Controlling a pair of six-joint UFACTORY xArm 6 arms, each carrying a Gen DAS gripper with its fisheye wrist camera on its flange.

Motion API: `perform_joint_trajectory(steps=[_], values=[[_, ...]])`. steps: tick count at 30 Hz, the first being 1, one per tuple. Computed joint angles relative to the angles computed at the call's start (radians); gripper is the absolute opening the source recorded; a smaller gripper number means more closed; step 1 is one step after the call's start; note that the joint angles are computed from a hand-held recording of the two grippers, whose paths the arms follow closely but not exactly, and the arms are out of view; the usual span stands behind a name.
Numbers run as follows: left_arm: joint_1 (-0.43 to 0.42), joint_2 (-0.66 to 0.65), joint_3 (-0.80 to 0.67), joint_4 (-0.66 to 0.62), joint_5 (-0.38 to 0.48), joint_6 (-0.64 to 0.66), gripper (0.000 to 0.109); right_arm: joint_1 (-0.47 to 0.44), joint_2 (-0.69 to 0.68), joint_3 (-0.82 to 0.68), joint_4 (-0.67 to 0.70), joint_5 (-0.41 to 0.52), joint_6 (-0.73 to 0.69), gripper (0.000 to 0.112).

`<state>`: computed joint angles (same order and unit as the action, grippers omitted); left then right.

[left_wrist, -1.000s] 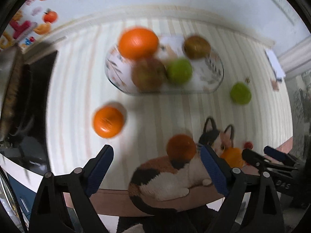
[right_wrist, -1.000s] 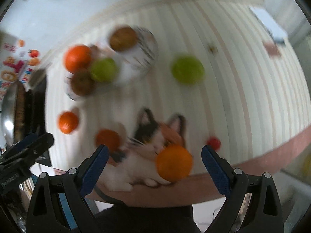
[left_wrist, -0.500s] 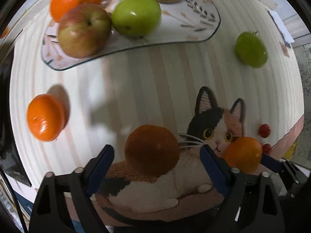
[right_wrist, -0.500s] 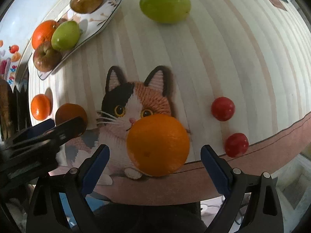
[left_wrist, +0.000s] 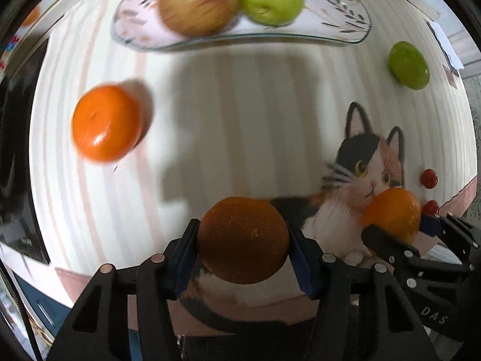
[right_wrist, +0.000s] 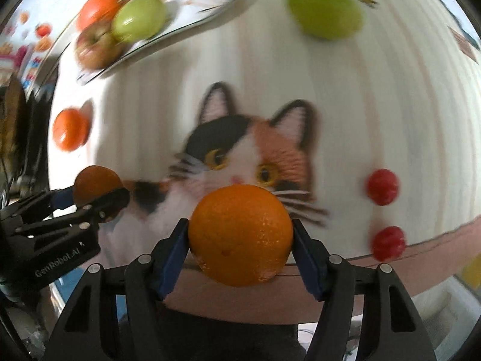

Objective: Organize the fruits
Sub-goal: 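Grasp the dark orange with the left tool while the right tool grasps the mandarin by the cat mat, then place the dark orange on the plate with the left tool while the right tool places the mandarin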

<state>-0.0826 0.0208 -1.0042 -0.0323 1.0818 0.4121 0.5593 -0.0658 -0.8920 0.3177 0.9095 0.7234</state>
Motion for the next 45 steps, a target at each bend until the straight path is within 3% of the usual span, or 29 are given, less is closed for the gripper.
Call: perform_joint_trajectory(steps=[10,17,20,25,29,35,40,45], values=[[0.082,-0.019,0.084,-0.003,-0.049,0.02,0.053,0.006,0.077,-0.074,0.025,0.034,-0.064,0.069],[0.047,0.002,0.042,-0.019,-0.05,0.003,0.053,0.007,0.134,-0.13,-0.012,0.019,-0.074,0.068],[0.041,-0.008,-0.006,-0.061,-0.013,0.029,0.053,-0.003,0.131,-0.139,-0.027,0.021,-0.073,0.068],[0.023,0.03,-0.218,-0.171,0.063,0.075,0.053,-0.049,0.099,-0.151,-0.032,-0.023,-0.078,0.068],[-0.008,0.175,-0.483,-0.217,0.125,0.06,0.053,-0.108,0.124,-0.231,-0.062,-0.051,-0.083,0.068],[-0.092,0.491,-0.898,-0.125,0.206,-0.024,0.053,-0.205,0.283,-0.455,-0.117,-0.034,-0.125,0.068],[-0.131,0.71,-1.191,-0.052,0.35,-0.078,0.053,-0.237,0.429,-0.615,-0.126,0.021,-0.151,0.068],[-0.145,0.83,-1.329,-0.021,0.433,-0.123,0.054,-0.264,0.494,-0.666,-0.092,0.043,-0.181,0.068]])
